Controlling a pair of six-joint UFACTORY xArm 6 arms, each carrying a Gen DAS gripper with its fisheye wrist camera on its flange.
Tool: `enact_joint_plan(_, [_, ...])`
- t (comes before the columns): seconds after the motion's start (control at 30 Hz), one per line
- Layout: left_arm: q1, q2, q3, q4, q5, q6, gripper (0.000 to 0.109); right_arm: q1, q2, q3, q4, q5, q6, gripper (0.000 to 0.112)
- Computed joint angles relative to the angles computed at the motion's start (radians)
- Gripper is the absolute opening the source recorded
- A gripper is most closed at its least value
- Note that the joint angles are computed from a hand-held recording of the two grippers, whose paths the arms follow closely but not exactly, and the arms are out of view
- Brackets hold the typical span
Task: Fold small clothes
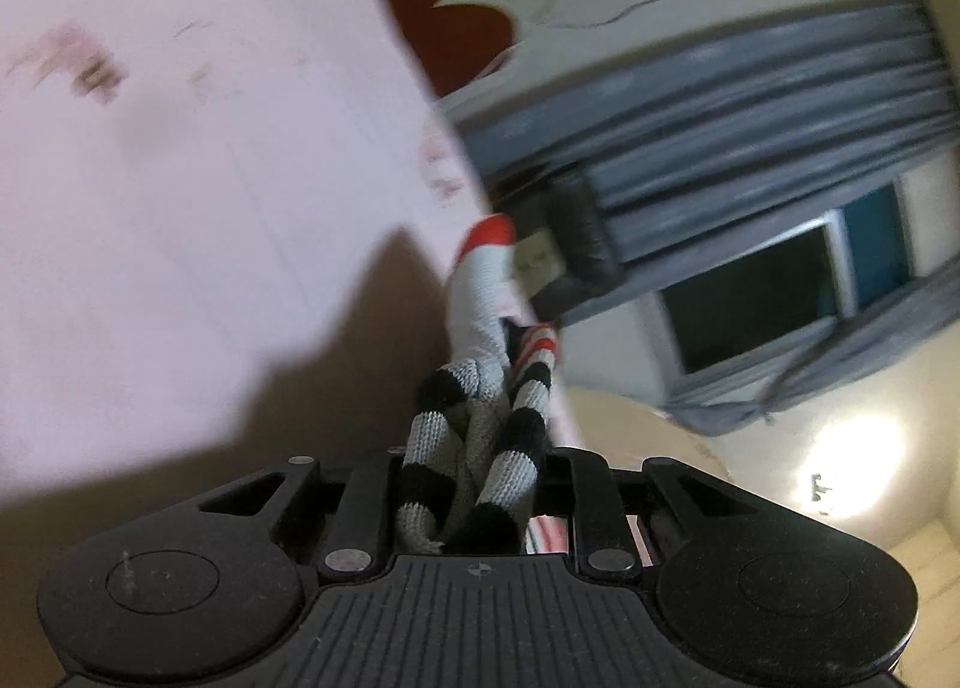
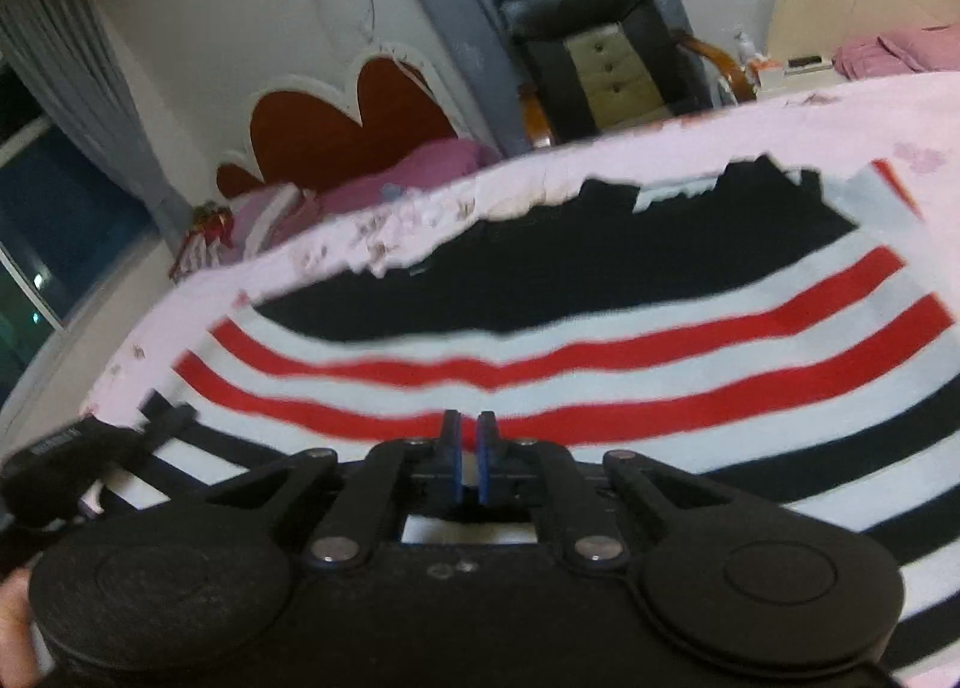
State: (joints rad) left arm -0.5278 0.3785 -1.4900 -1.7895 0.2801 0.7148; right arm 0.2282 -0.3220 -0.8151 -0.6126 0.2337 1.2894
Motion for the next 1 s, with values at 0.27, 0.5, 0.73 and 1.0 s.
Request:
enact_joint_plan(0.27, [0.026, 0.016, 0.022, 0.006, 0.053, -0.061, 0.020, -0.005, -0.006, 0.045, 0.078, -0.021, -0.054, 0.000])
enact_joint_plan(0.5, [0.012, 0.008, -0.024, -0.009, 0.072, -0.045, 0.020, -0.025, 0.011, 0.055, 0.113, -0.067, -0.070, 0.000])
enact_joint_plan(0.73, [-0.060, -0.013, -0.151, 0.147, 0.120, -0.063, 0.020, -0.047, 0.003, 0.085, 0.046, -0.124, 0.036, 0.000])
enact_joint_plan(1.0, [-0.250, 0.194, -0.448, 0.778, 0.209, -0.452, 0.020, -0.255, -0.370, 0.346, -0.312, -0.199, 0.688, 0.008])
